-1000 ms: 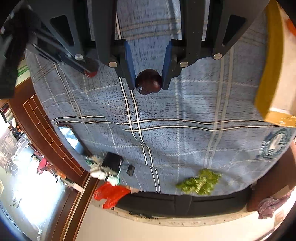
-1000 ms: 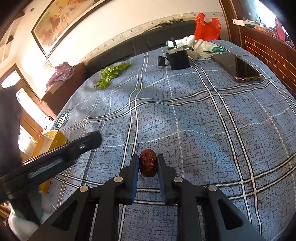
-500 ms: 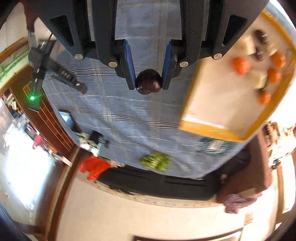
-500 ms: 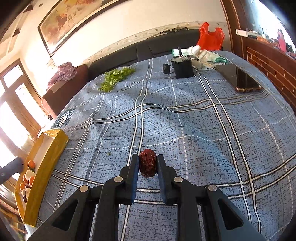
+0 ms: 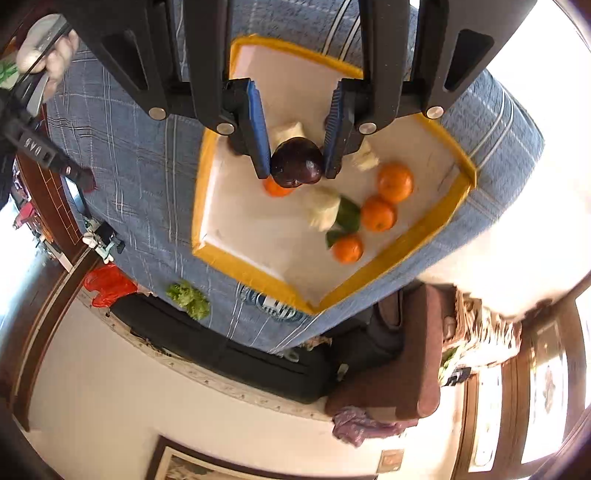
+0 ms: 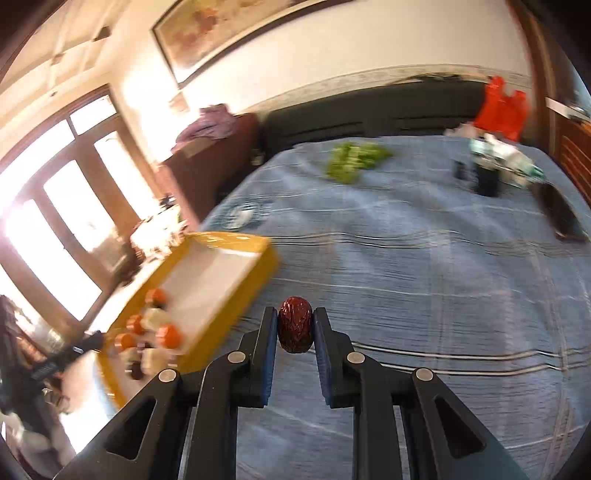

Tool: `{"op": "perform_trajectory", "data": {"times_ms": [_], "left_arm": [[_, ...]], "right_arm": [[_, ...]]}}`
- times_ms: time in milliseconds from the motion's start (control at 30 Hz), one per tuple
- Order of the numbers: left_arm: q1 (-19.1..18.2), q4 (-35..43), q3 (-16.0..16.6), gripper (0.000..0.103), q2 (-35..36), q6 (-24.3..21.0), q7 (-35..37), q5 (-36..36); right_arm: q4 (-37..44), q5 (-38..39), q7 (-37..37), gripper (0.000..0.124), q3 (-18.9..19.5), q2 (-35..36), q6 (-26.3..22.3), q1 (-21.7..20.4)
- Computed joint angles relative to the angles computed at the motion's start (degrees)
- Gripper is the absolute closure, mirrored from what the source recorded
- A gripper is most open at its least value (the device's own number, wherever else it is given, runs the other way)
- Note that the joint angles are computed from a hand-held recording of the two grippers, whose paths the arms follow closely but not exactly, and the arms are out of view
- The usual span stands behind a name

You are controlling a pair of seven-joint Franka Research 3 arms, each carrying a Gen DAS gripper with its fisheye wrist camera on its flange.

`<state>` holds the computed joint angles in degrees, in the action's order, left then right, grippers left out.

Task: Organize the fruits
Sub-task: 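Carry the plum and date over the tray and open the left gripper, then open the right gripper to drop the red date into the tray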

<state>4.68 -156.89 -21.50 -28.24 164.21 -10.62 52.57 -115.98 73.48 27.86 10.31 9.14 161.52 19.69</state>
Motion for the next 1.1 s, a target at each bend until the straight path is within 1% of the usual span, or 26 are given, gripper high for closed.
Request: {"op": "perform_trajectory", "data": {"times_ms": [33, 133, 167, 267, 433, 467, 533, 633, 700, 800, 867, 933, 967, 1033, 1100], "left_arm": [[0.0, -0.4, 0.2, 0.075, 0.4, 0.7, -0.2, 0.0], [1.6, -0.9, 0.0, 0.075, 2.8, 4.9, -1.5, 1.4], [2.3, -0.7, -0.5, 0.075, 3.9, 5.9, -2.0, 1.9], [4.0, 0.3, -1.8, 0.075, 6.7, 7.5, -3.6, 3.9], [3.7, 1.8, -0.9, 0.074, 10.0, 6.8, -5.1, 6.6], [4.4, 1.9, -1.0, 0.074, 10.2, 7.4, -7.0, 8.7], [4.3, 2.5, -0.6, 0.074, 10.8, 7.4, -9.1, 11.4], [2.5, 3.6, 0.7, 0.074, 12.0, 5.5, -9.9, 13.2], [0.9, 3.9, 2.3, 0.072, 12.4, 5.2, -9.6, 13.5], [0.1, 3.5, 4.3, 0.067, 11.9, 6.9, -10.6, 14.9], [-0.1, 2.7, 4.7, 0.059, 10.4, 7.0, -11.2, 15.1], [-0.3, 2.0, 4.5, 0.045, 8.4, 5.8, -11.3, 14.5], [-0.2, 1.7, 4.3, 0.043, 7.6, 5.4, -11.4, 14.4], [-0.5, 1.4, 4.1, 0.039, 6.4, 4.4, -11.0, 13.2], [-1.0, 1.0, 4.0, 0.034, 5.2, 2.7, -10.0, 11.1]], "right_arm": [[0.6, -1.1, 1.0, 0.102, 0.3, 0.2, -1.1, 0.4], [2.3, -4.5, 4.3, 0.102, 1.1, 1.5, -3.8, 1.7], [2.9, -6.1, 5.5, 0.102, 1.4, 2.2, -4.2, 2.3], [5.3, -13.6, 10.5, 0.102, 2.0, 5.2, -3.1, 4.8], [10.4, -26.5, 19.9, 0.102, 2.3, 10.8, -3.5, 7.7], [11.7, -29.3, 22.0, 0.102, 2.2, 12.1, -3.7, 8.3], [14.3, -34.7, 26.0, 0.102, 1.7, 14.7, -4.0, 9.6], [18.2, -42.2, 32.0, 0.102, 0.5, 18.4, -4.9, 11.5], [20.6, -45.7, 34.9, 0.102, 0.3, 20.5, -5.9, 11.8], [23.5, -49.5, 37.9, 0.102, 0.2, 23.0, -7.3, 12.0], [24.8, -51.1, 38.7, 0.102, 0.5, 24.1, -8.0, 11.8], [24.9, -51.4, 38.7, 0.102, 1.3, 24.3, -7.8, 11.2], [24.7, -51.4, 38.5, 0.101, 1.7, 24.1, -7.5, 10.9], [23.7, -50.9, 37.9, 0.097, 2.5, 23.4, -6.4, 10.3], [22.3, -49.8, 37.0, 0.088, 3.5, 22.2, -5.3, 9.4]]}}
